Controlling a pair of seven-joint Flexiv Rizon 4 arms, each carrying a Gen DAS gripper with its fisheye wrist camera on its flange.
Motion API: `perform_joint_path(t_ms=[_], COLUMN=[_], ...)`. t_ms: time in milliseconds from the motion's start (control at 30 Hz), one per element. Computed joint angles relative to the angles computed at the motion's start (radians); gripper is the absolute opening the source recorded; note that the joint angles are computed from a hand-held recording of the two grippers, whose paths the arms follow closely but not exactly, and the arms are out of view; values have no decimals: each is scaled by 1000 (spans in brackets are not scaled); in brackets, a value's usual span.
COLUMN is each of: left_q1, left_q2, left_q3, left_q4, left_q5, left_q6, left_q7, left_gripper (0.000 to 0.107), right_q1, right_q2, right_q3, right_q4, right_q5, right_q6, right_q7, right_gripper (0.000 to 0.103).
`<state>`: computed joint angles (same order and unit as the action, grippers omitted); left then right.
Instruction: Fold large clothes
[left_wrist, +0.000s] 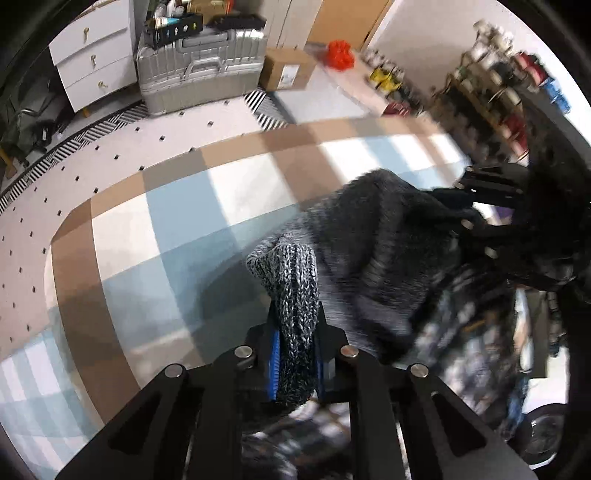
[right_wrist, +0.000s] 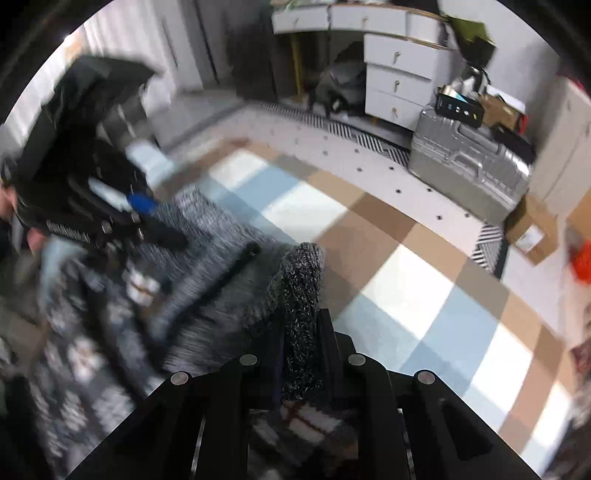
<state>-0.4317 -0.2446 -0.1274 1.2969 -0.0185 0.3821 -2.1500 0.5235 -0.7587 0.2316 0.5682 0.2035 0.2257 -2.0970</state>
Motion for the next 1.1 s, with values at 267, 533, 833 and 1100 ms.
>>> perform_joint_path(t_ms=[267, 533, 833, 1100], left_q1=[-53, -110, -183, -223], left_q2=[90, 213, 290, 204], left_q3=[-16, -84, -170, -176], left_q4=[8, 92, 343, 433], left_q5=[71, 161, 285, 386], left_q6=[61, 208, 551, 638], left_q7=[-78, -174, -470, -686], left_gripper=[8, 8, 8, 11], right_q1=[-97, -277, -415, -394], right_q2=[221, 518, 914, 1068], right_q3=[72, 125, -4, 25], right_q4=[264, 529, 985, 1278], right_q5=[155, 471, 813, 634], right_q6=[186, 233, 158, 260], right_q7=[-5, -106, -212, -25], right_gripper=[13, 13, 13, 14])
